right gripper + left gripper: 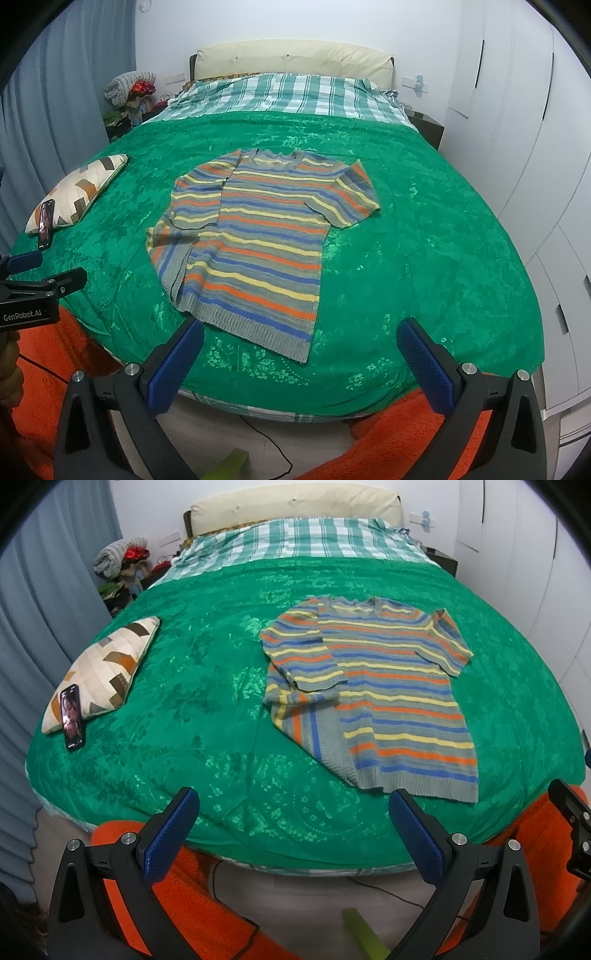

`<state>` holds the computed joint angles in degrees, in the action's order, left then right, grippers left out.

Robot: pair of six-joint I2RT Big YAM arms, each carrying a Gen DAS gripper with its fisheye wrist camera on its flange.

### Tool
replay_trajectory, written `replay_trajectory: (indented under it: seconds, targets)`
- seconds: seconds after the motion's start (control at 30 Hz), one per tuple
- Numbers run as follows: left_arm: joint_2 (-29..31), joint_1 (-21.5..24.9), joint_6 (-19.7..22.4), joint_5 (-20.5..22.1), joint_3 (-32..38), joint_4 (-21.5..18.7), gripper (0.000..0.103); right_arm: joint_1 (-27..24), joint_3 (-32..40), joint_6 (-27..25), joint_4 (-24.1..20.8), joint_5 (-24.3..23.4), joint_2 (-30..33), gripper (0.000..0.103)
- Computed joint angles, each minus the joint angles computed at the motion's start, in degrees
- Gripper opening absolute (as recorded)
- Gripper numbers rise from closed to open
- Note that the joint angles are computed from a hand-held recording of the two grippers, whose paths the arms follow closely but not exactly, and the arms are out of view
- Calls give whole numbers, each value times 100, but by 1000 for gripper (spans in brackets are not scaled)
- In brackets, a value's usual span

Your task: Fold small clothes

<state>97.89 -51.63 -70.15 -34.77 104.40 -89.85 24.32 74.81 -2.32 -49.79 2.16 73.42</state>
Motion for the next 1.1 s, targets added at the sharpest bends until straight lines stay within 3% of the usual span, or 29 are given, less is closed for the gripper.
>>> replay_trajectory:
  seconds: [1.1]
  targets:
    - [21,12,42,80,-133,32,102,53,-13,55,-37,52,90,103]
